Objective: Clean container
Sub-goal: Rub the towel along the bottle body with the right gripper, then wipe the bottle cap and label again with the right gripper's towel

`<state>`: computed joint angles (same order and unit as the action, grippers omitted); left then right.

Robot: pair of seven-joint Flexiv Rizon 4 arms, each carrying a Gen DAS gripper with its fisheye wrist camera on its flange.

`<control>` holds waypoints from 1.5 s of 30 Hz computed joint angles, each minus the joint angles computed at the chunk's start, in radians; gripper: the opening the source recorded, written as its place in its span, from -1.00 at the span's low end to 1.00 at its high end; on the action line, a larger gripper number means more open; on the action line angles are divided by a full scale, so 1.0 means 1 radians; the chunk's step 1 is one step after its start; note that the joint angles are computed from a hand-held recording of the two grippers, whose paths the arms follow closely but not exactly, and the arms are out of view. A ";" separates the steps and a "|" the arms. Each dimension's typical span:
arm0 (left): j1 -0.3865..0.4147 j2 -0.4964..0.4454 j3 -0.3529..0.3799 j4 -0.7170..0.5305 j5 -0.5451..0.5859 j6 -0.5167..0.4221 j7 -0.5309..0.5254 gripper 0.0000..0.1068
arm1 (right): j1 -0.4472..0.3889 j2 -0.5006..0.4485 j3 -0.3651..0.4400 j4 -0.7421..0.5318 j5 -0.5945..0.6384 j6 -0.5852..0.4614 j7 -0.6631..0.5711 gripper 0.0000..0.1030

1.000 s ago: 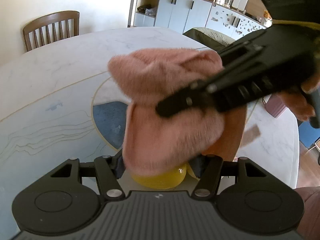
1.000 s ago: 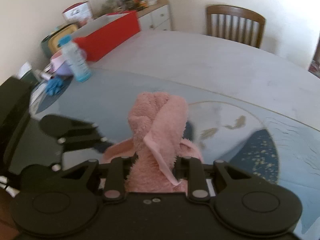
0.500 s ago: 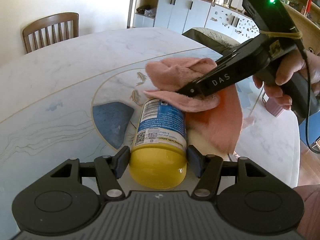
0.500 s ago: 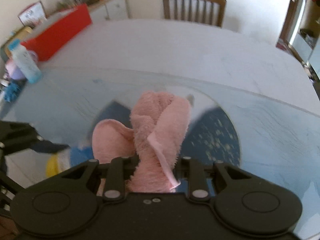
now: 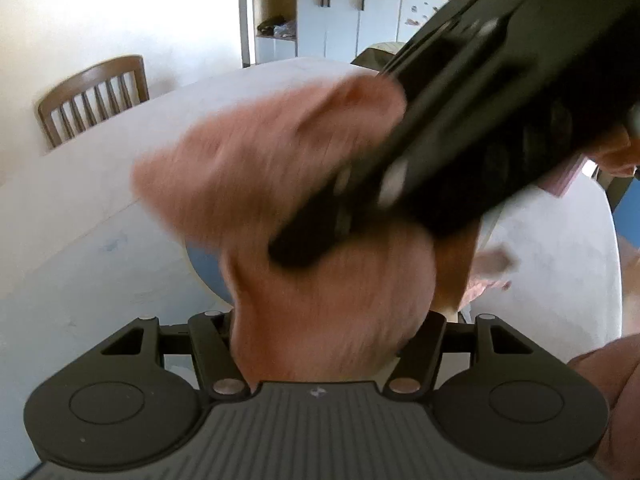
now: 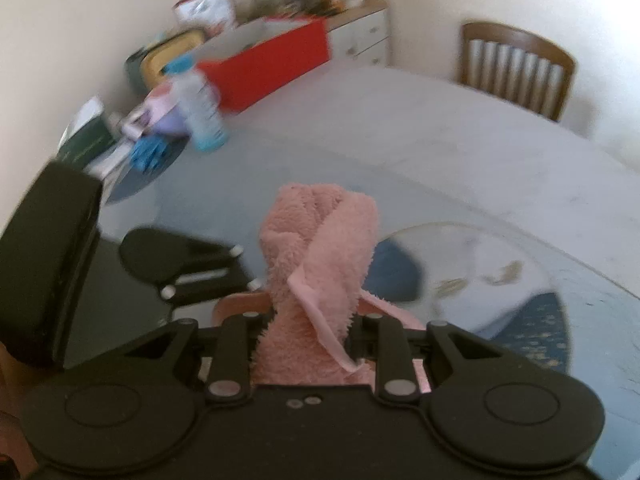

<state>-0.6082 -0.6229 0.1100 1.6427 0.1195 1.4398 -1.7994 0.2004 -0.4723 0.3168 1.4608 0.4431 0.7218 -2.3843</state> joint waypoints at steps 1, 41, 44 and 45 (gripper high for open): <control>-0.015 -0.001 0.016 -0.007 0.016 -0.007 0.003 0.15 | 0.012 0.000 0.000 0.009 -0.011 0.007 0.000 -0.52; 0.038 -0.004 -0.072 0.068 -0.185 0.084 0.122 0.18 | -0.020 0.021 -0.046 0.163 -0.198 0.301 0.331 -0.53; 0.014 0.002 -0.046 0.057 -0.156 0.065 0.110 0.18 | -0.061 0.026 0.032 0.124 -0.115 0.264 0.234 -0.53; 0.012 0.002 -0.042 0.055 -0.149 0.064 0.105 0.17 | -0.063 0.028 0.045 0.114 -0.095 0.247 0.206 -0.53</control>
<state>-0.5963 -0.6210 0.0682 1.6980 -0.0297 1.5033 -1.6944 0.1376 -0.4440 0.3615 1.5751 0.3480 0.9686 -2.1784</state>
